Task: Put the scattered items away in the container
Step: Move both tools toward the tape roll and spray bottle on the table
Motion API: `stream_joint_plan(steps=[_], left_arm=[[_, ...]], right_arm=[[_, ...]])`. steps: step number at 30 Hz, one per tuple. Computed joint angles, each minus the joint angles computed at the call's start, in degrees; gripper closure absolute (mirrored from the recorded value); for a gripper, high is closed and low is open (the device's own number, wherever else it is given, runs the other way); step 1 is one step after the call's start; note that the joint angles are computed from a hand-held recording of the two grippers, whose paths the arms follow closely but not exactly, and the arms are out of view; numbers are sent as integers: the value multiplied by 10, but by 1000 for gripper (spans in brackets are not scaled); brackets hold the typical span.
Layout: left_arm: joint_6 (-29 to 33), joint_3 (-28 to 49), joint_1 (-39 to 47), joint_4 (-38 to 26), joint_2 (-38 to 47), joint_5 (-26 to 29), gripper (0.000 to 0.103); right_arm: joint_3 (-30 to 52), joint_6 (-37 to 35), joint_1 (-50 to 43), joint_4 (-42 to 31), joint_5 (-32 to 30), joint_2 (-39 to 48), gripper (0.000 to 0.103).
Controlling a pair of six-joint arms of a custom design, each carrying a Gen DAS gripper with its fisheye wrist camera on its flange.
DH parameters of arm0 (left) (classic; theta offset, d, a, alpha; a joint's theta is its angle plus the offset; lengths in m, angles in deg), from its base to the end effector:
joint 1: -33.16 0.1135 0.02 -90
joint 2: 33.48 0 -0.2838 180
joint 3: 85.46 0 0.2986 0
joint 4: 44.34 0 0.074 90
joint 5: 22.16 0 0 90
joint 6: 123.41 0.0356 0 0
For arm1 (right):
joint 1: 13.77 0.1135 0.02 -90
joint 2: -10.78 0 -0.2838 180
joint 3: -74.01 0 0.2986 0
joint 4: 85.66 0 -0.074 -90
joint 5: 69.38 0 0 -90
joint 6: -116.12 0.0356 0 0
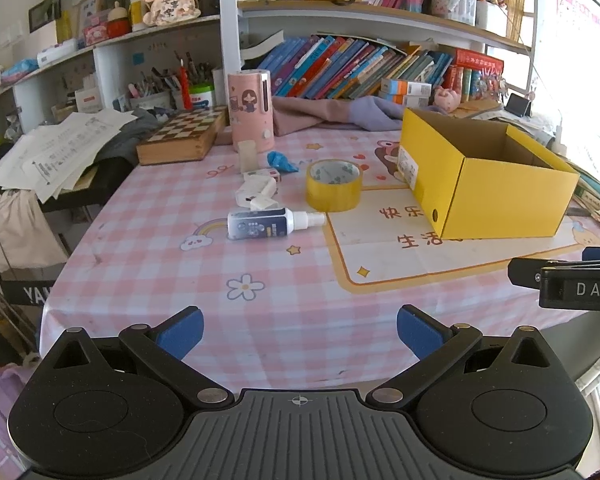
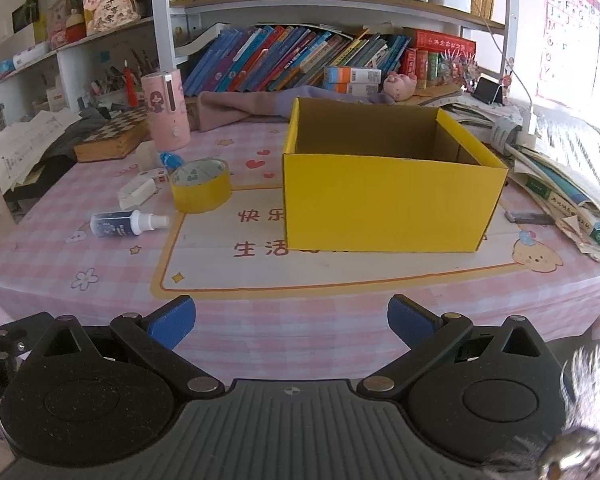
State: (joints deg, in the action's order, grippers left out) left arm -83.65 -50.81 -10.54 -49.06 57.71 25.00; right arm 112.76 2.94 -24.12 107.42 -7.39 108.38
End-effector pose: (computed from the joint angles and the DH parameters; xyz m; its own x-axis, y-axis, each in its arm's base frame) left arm 0.1893 -0.1474 0.0604 -0.6132 -0.1937 -0.7658 -0.3145 0.9492 0.0117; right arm 0.2839 -0.0349 0.0637 -0.5836 -0.2467 -0.7737 -0.4279 0.9032 0.0348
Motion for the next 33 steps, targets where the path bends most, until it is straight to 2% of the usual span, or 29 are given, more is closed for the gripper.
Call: stream_joint_plan(steps=[24, 33], left_arm=[[-8, -49, 17, 13, -46, -5, 0], [-7, -53, 23, -3, -55, -21, 0]], right_arm=[[-12, -4, 63, -13, 14, -31, 0], [-5, 6, 88, -13, 1, -27, 3]])
